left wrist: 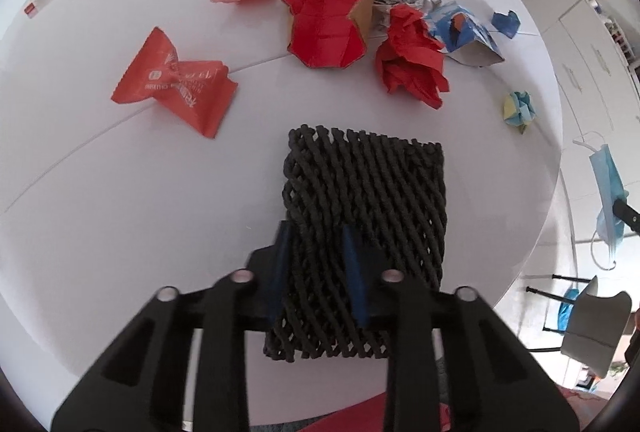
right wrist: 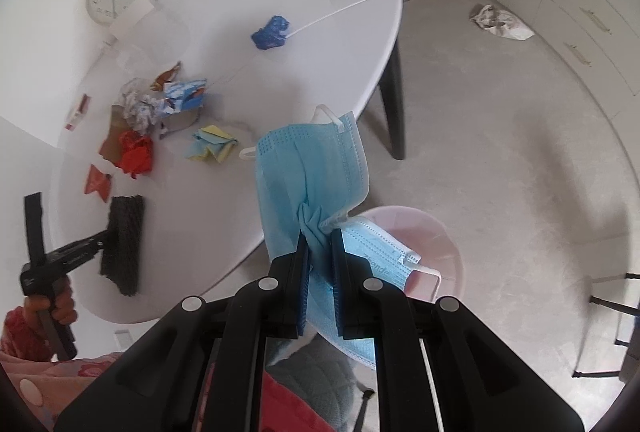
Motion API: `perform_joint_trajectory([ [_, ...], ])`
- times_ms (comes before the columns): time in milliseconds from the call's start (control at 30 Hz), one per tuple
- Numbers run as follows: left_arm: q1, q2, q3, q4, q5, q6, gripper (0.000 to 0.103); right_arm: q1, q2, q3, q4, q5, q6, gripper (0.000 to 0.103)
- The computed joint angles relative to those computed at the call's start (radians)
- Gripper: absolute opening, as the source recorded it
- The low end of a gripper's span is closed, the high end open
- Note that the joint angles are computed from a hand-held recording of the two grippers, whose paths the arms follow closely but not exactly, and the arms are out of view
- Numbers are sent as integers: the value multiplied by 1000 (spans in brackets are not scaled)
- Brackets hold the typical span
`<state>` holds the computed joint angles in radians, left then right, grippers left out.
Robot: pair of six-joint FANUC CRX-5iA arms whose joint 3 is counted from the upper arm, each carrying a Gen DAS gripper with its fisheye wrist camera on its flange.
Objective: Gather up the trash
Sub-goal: 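Grasp the black mesh sleeve with the left gripper while the right gripper holds the mask, then drop the mask and mesh sleeve into the pink bin with both grippers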
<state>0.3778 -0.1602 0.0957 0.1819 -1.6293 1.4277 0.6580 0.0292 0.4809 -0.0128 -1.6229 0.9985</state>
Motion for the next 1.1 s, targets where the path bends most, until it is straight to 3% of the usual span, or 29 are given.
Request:
perform_joint_trajectory([
  [67,-2,-2,5,11,-4,-8,13,17,0,-6,38,-15,-11,11],
  [400,-116,77,171,94,-14,-34,12,31,-51,-105,110,-20,-46,11],
  [867,-361,220,365,188,-67,-82,12,-16,-114,-404,35,88,-31,12],
  [967,-414,242,381,181,-80,-77,12,-34,-112,-445,3,115,-34,20],
  [1033,-446,261,398,172,-85,-72,12,-53,-116,-467,-26,136,-44,42],
  [1100,-480,284,414,158,-83,-78,12,-61,-124,-476,-31,136,-57,53],
])
